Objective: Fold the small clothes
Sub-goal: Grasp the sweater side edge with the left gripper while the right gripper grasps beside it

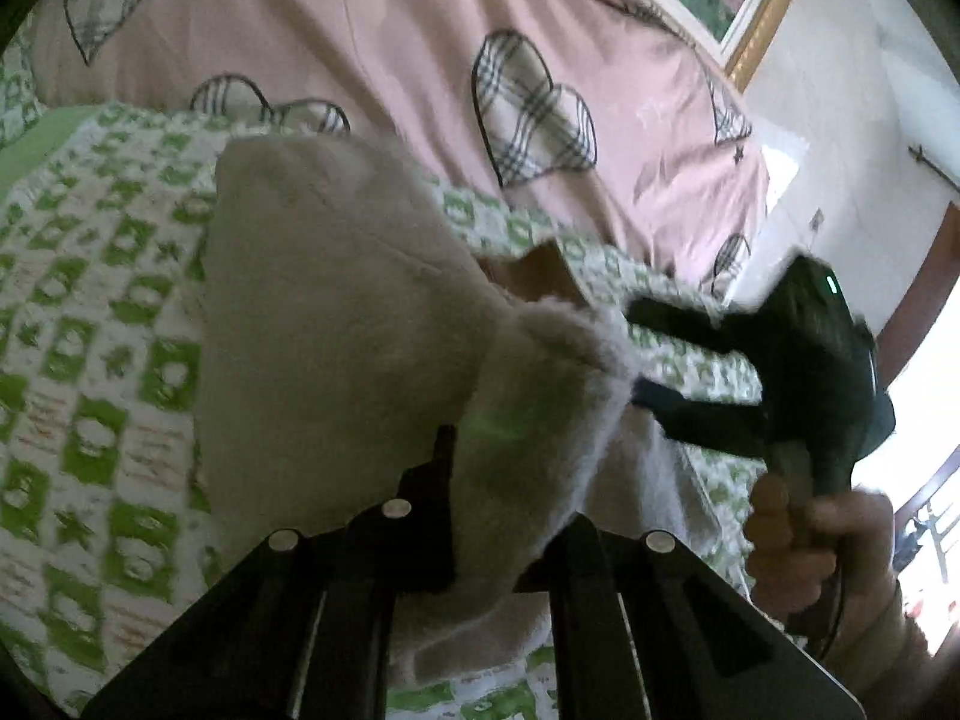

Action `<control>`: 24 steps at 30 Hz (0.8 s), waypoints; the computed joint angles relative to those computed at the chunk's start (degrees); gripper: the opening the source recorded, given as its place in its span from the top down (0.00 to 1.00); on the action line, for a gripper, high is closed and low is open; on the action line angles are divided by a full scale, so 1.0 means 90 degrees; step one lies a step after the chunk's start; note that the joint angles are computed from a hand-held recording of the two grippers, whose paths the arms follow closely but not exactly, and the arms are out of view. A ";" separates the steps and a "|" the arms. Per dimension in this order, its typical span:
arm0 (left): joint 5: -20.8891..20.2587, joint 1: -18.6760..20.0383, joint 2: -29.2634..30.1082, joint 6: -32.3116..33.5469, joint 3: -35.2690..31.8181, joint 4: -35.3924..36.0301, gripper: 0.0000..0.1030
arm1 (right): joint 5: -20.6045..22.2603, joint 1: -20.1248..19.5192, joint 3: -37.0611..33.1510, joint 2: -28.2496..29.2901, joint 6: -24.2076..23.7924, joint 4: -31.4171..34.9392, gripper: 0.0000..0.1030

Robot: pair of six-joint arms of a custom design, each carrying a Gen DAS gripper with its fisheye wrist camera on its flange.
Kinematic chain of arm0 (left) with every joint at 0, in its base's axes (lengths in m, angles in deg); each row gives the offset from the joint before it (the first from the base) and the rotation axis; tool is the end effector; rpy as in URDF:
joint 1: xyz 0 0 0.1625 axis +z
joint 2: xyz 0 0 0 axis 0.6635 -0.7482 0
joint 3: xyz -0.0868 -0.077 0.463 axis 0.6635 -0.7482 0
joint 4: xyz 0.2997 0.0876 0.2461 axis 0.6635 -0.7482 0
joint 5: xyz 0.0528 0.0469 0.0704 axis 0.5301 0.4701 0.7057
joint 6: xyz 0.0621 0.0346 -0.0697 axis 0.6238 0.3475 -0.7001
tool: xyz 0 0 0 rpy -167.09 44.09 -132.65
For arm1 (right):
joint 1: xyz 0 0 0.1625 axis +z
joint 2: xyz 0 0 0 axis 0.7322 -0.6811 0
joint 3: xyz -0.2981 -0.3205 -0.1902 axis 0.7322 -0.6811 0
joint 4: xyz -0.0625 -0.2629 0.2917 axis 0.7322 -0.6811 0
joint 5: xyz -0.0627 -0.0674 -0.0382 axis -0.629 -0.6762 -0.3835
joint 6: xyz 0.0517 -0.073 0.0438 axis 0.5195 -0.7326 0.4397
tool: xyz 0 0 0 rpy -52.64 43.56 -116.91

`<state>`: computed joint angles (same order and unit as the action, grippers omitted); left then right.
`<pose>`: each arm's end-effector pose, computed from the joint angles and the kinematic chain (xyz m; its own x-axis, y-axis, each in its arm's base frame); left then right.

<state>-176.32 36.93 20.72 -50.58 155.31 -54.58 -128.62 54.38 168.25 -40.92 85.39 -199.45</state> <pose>-0.0161 -0.7023 0.2557 -0.6820 0.7284 -0.0646 0.7187 0.6513 -0.2435 0.2492 -0.6474 -0.0460 -0.9748 0.1602 -0.1555 0.2219 0.6184 -0.7539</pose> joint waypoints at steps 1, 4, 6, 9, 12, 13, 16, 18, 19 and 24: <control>0.0018 0.0008 0.0011 0.0006 0.0016 -0.0006 0.93 | 0.0197 -0.0055 -0.0145 0.0028 -0.0013 0.0229 0.34; 0.0021 0.0038 0.0030 0.0023 -0.0036 0.0057 0.93 | 0.0396 -0.0119 -0.0786 0.0175 0.0041 0.1225 0.33; 0.0024 0.0066 -0.0005 0.0106 -0.0034 0.0087 0.93 | 0.0669 -0.0161 -0.1336 0.0343 -0.0015 0.1898 0.33; 0.0139 0.0032 -0.0011 0.0223 0.0005 0.0077 0.93 | 0.0825 -0.0149 -0.2111 0.0621 -0.0236 0.2609 0.34; 0.0237 -0.0018 -0.0075 0.0324 0.0097 -0.0005 0.93 | 0.0301 -0.0041 -0.2702 0.0778 -0.0514 0.3200 0.78; 0.0205 -0.0038 -0.0109 0.0335 0.0114 -0.0013 0.93 | 0.0202 -0.0005 -0.2715 0.0760 -0.0556 0.3144 0.81; -0.0033 -0.0117 -0.0178 0.0342 0.0093 0.0126 0.93 | -0.0040 0.0152 -0.2312 0.0518 -0.1062 0.2603 0.83; -0.0239 -0.0230 -0.0230 0.0410 0.0196 0.0199 0.93 | -0.0402 0.0296 -0.1913 0.0284 -0.1422 0.2228 0.83; -0.0289 -0.0279 -0.0242 0.0422 0.0249 0.0214 0.93 | -0.0551 0.0334 -0.1694 0.0151 -0.1546 0.2047 0.83; -0.0490 -0.0570 -0.0162 0.0330 0.0626 0.0253 0.93 | -0.1365 0.0273 -0.0633 -0.0424 -0.1648 0.1428 0.83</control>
